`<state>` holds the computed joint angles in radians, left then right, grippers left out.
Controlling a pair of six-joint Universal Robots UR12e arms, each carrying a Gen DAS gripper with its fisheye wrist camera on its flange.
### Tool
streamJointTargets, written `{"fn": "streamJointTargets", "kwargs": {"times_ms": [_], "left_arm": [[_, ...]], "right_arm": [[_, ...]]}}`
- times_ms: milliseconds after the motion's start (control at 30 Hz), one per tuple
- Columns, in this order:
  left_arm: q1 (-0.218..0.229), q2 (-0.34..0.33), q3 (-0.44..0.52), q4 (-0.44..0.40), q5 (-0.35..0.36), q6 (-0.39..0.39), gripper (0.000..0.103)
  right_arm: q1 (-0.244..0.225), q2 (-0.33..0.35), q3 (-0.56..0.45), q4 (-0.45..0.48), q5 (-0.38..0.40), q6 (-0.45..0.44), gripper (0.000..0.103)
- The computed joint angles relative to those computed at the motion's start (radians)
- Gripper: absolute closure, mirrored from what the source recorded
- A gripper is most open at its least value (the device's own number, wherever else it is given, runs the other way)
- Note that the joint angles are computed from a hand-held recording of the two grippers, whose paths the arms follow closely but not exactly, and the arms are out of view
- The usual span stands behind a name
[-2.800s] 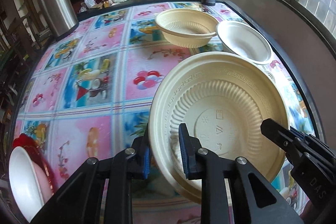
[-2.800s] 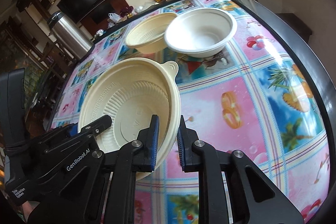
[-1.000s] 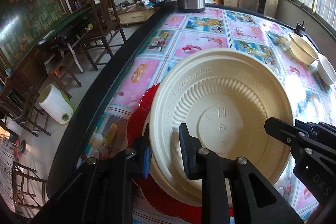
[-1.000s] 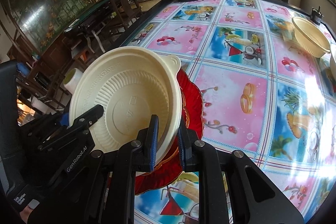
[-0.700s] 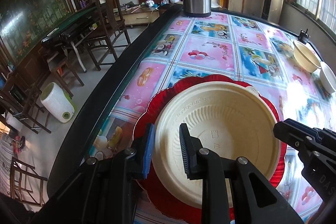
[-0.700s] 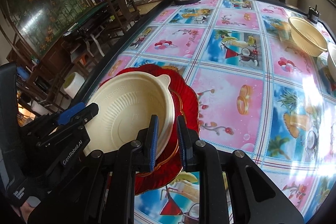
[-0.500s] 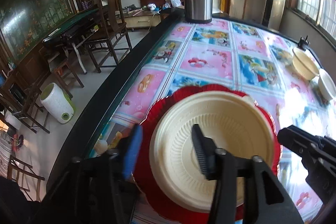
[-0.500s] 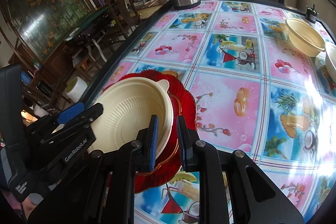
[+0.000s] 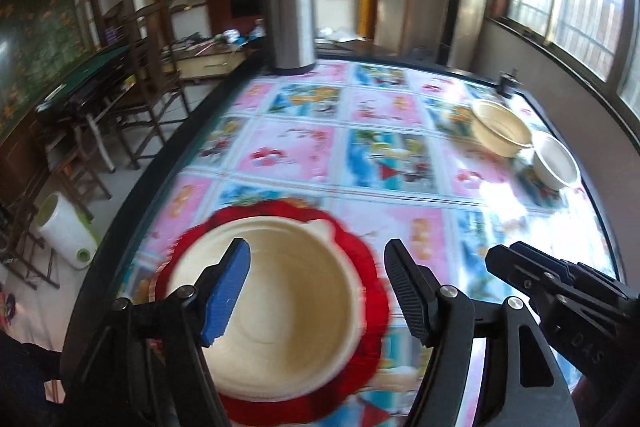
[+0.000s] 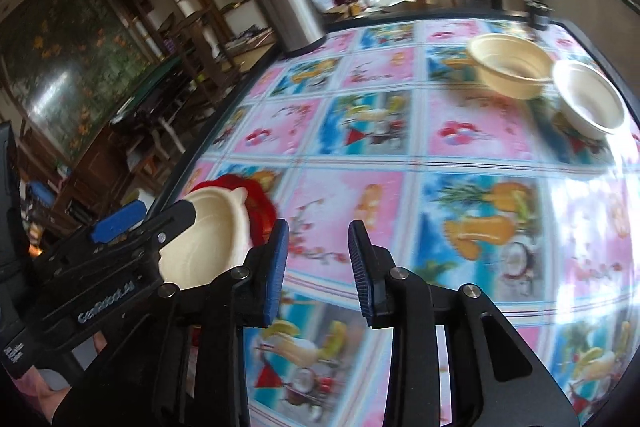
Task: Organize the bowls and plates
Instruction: 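Move the right gripper to the white plastic bowl and grasp its rim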
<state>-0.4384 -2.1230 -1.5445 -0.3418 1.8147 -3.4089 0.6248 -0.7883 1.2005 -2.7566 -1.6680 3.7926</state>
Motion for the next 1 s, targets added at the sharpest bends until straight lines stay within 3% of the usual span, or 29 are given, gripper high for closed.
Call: {"fn": "streamJointTargets", "kwargs": {"times_ms": [400, 800, 1000], "left_arm": [[-0.05, -0.066, 0.094, -0.089, -0.06, 0.043, 0.033], [-0.064, -0.096, 0.146, -0.118, -0.089, 0.033, 0.033], [-0.07, -0.148, 0.231, -0.212, -0.15, 0.024, 0.033]], "right_arm": [[-0.039, -0.084, 0.167, -0.053, -0.028, 0.096, 0.072], [-0.066, -0.13, 0.256, -0.098, -0.063, 0.137, 0.073], [-0.095, -0.165, 0.327, -0.097, -0.082, 0.19, 0.073]]}}
